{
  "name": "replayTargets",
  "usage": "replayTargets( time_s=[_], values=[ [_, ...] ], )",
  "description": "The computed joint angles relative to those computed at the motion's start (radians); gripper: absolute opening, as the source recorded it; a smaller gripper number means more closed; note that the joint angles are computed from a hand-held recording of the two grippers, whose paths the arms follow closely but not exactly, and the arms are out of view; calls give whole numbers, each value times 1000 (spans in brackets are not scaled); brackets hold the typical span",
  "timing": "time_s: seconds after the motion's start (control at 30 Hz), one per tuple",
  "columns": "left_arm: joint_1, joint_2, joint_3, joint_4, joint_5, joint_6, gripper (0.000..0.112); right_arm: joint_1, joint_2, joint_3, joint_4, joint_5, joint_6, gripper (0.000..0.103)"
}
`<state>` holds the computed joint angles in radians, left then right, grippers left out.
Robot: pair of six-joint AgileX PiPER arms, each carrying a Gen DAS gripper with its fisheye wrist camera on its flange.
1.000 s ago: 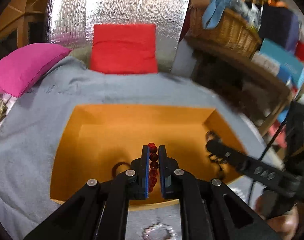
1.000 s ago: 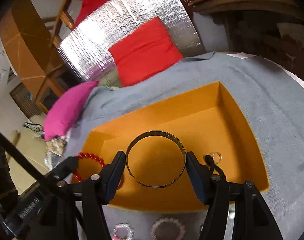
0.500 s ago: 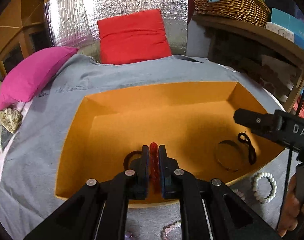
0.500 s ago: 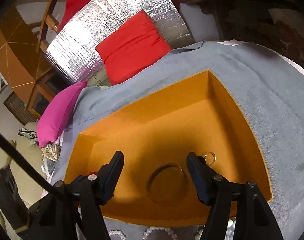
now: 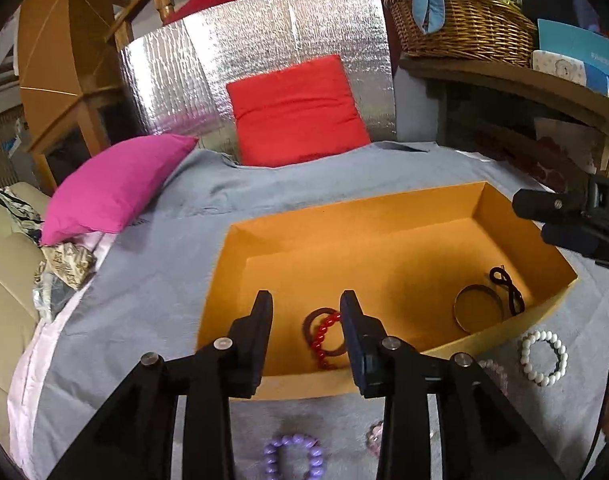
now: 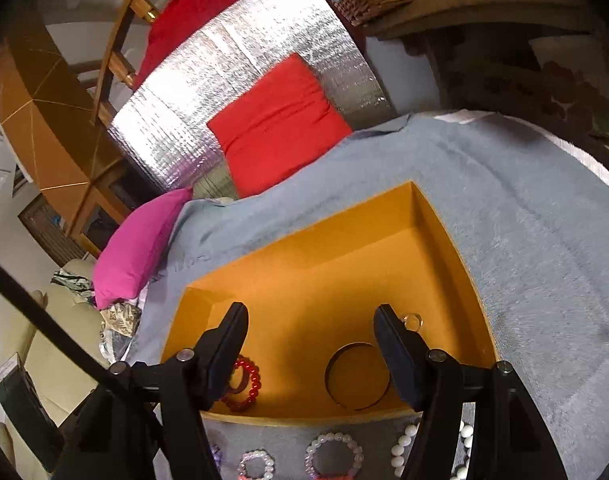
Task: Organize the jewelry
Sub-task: 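Withdraw both grippers from the box toward the remaining bracelets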
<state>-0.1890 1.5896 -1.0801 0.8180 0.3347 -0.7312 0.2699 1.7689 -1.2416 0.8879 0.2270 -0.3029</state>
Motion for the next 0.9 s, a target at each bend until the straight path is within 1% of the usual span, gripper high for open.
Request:
replayTargets(
  time_s=[0.07, 0.33, 0.47, 0.57, 0.77, 0.9],
  values=[
    [4, -26, 26, 26, -4, -24, 36, 13, -24, 19, -7, -15, 0, 68],
    [23, -121, 115, 47, -23, -33, 37, 45, -101, 75, 9, -33, -14, 68],
    [34, -154, 144, 31, -32, -14, 37, 62, -127, 94, 0, -45, -1, 68],
    [42, -174, 159, 20, -37, 0, 37, 82, -138, 97, -60, -53, 63, 68],
    [62, -199, 176, -11, -50, 34, 37, 127, -142, 87, -235, -65, 235, 68],
    [78, -213, 184, -47, -61, 73, 37, 149, -138, 80, -304, -69, 302, 68]
  ],
)
